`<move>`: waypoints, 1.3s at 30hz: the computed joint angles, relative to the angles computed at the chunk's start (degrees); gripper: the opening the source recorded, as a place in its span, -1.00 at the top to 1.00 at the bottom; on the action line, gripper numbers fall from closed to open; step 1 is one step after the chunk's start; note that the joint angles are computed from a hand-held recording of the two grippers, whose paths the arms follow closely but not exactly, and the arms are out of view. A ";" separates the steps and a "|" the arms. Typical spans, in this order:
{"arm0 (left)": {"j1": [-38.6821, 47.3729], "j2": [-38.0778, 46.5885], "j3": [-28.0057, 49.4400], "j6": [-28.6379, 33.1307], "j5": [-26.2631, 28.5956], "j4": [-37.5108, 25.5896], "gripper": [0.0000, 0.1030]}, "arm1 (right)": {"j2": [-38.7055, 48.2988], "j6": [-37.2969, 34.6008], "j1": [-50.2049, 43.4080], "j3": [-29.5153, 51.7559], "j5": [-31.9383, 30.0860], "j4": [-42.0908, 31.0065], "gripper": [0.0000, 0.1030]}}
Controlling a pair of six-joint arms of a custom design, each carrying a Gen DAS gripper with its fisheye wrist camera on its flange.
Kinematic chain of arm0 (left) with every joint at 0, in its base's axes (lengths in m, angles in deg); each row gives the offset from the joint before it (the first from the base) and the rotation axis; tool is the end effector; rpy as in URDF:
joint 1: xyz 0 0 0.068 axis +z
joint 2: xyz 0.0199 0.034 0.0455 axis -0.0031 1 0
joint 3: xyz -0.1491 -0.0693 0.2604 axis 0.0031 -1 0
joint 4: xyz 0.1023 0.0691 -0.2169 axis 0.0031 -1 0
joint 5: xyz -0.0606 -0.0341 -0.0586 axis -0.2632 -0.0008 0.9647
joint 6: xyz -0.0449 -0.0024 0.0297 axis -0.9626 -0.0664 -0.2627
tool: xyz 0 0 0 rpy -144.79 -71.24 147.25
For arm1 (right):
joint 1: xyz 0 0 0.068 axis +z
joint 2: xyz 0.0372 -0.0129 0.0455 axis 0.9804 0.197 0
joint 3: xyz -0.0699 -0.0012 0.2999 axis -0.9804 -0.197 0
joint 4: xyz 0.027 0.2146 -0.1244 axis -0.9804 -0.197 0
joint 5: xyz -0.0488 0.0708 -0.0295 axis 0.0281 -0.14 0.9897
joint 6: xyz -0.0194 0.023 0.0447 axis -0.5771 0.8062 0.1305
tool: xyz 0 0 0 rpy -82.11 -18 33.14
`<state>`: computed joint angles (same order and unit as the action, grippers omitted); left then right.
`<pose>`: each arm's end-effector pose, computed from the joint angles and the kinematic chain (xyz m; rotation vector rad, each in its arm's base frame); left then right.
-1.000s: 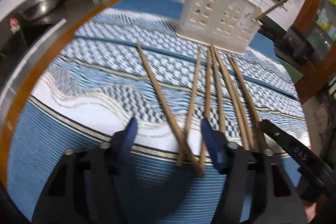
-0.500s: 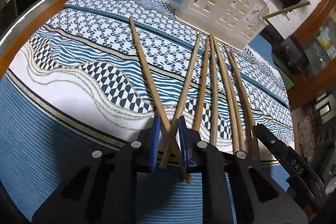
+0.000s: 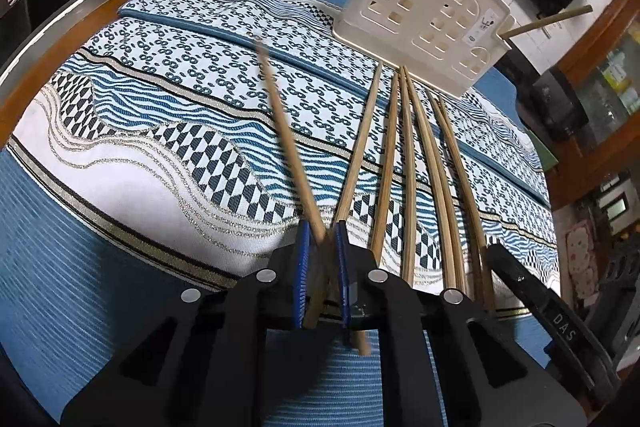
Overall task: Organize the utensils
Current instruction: 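Close the left gripper on a chopstick while the right gripper holds its chopstick, then raise both held chopsticks upright and bring them above the white holder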
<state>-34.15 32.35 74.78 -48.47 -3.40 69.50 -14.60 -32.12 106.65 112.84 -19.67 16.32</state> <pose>0.2665 -0.1798 0.2352 -0.0972 2.5703 -0.5151 0.2077 0.1074 0.2367 0.3531 2.3783 0.5125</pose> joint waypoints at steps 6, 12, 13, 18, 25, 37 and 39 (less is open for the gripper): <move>0.64 -3.56 -1.78 3.35 0.80 0.17 0.90 | -2.15 -0.63 1.49 1.07 2.85 -2.64 0.87; 1.19 -9.03 -3.23 8.63 0.37 -0.06 0.90 | -4.50 -2.07 3.28 2.48 5.49 -5.82 0.87; 0.65 -9.94 -3.18 9.92 -0.82 -0.02 0.90 | -4.90 -2.45 3.65 2.94 6.11 -6.50 0.87; 0.48 -13.59 -2.99 15.12 -2.98 0.93 0.90 | -6.95 -5.15 4.67 6.64 9.80 -10.43 0.88; 3.57 -13.86 -0.04 18.33 -0.10 1.44 0.90 | -6.89 -11.40 4.88 14.92 13.91 -16.11 0.99; 5.68 -12.21 2.16 20.84 1.95 2.31 0.90 | -3.81 -9.81 5.59 11.74 10.55 -15.50 0.90; 5.79 -12.14 2.14 20.67 2.11 2.36 0.90 | -4.02 -8.25 7.48 9.60 10.79 -15.18 0.87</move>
